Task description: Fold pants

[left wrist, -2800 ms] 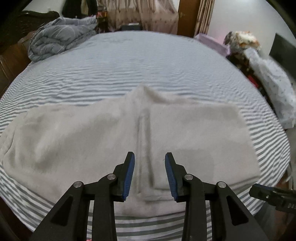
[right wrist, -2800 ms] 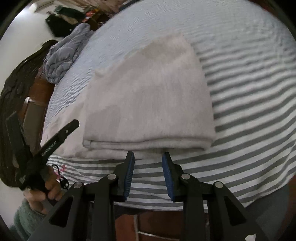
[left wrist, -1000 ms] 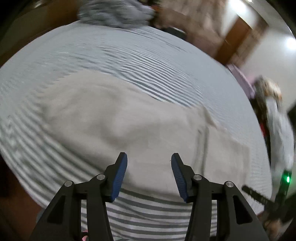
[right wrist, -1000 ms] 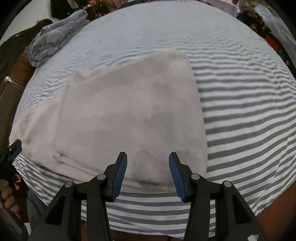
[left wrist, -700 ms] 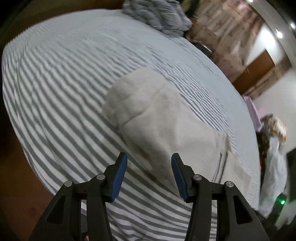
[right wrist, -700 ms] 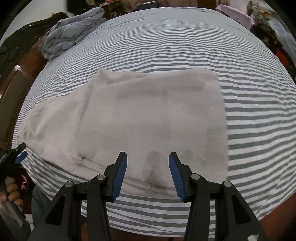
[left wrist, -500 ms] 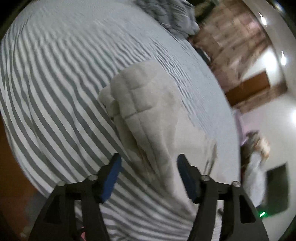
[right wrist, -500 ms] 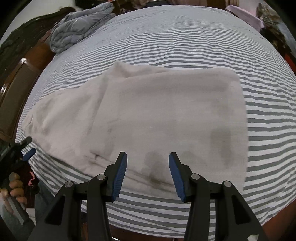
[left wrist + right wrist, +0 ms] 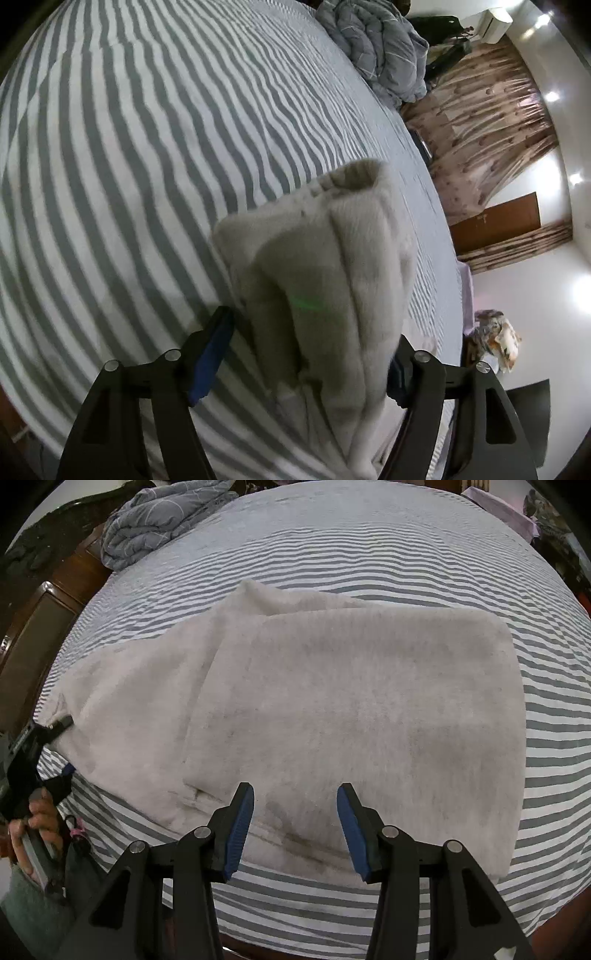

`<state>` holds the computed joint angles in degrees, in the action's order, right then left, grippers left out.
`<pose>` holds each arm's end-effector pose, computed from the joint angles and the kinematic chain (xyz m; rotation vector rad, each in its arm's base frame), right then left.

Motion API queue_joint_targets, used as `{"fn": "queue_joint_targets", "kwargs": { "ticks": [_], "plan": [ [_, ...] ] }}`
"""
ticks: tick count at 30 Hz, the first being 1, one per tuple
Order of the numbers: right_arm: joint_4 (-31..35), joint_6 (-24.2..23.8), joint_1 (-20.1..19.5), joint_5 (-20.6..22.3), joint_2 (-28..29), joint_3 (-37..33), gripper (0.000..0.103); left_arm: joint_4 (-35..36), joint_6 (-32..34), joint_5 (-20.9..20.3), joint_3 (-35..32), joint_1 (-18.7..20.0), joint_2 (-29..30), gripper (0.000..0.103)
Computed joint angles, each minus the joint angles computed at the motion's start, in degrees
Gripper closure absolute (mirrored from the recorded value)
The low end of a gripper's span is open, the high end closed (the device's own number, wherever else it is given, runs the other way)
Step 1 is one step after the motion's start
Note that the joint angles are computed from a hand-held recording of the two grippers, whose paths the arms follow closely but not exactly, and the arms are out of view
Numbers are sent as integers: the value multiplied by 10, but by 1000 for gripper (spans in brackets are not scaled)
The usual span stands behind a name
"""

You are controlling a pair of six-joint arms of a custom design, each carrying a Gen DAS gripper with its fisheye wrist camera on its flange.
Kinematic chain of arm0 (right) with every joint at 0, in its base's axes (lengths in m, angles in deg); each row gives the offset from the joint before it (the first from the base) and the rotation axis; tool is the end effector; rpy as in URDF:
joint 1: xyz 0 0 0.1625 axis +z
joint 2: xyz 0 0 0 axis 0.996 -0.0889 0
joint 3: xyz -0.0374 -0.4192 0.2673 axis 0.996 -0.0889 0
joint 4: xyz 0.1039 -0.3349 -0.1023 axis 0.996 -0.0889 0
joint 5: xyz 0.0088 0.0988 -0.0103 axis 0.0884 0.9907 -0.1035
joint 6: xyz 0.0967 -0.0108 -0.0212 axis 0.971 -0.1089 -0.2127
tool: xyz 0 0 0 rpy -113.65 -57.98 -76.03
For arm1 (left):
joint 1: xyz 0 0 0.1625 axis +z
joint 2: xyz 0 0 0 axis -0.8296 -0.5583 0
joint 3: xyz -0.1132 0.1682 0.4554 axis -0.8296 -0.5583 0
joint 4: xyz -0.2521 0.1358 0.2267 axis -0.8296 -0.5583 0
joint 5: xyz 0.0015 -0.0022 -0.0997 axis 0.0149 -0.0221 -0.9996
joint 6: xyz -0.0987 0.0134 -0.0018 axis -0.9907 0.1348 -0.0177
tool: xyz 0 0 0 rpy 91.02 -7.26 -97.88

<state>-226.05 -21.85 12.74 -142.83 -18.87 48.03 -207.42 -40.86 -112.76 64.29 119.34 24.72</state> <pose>0.1566 -0.6515 0.2731 -0.3180 -2.4296 0.6539 -0.1836 -0.7330 0.2030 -0.3263 2.9598 -0.8647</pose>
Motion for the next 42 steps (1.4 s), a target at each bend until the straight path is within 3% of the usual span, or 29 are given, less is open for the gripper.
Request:
{"fn": "queue_joint_targets", "kwargs": {
  "ticks": [6, 9, 15, 24, 30, 35, 39, 42],
  "plan": [
    [-7, -1, -1, -6, 7, -8, 58, -3, 23, 24, -31, 0, 23, 29],
    [-7, -3, -1, -10, 10, -13, 58, -8, 40, 55, -32, -7, 28, 43],
    [-2, -20, 1, -30, 21, -33, 58, -15, 57, 67, -31, -12, 26, 60],
    [28, -25, -7, -44, 44, -70, 52, -9, 120, 115, -55, -54, 29, 71],
    [-23, -47, -2, -5, 23, -57, 54, -5, 162, 126, -84, -91, 39, 73],
    [-78, -51, -9, 36, -27, -14, 54, 2, 223, 131, -122, -133, 60, 73],
    [-116, -23, -32, 98, -84, 30, 52, 11, 276, 112, -141, -173, 78, 73],
    [-159, -14, -46, 109, -127, 68, 52, 22, 303, 82, -154, -202, 95, 73]
  ]
}}
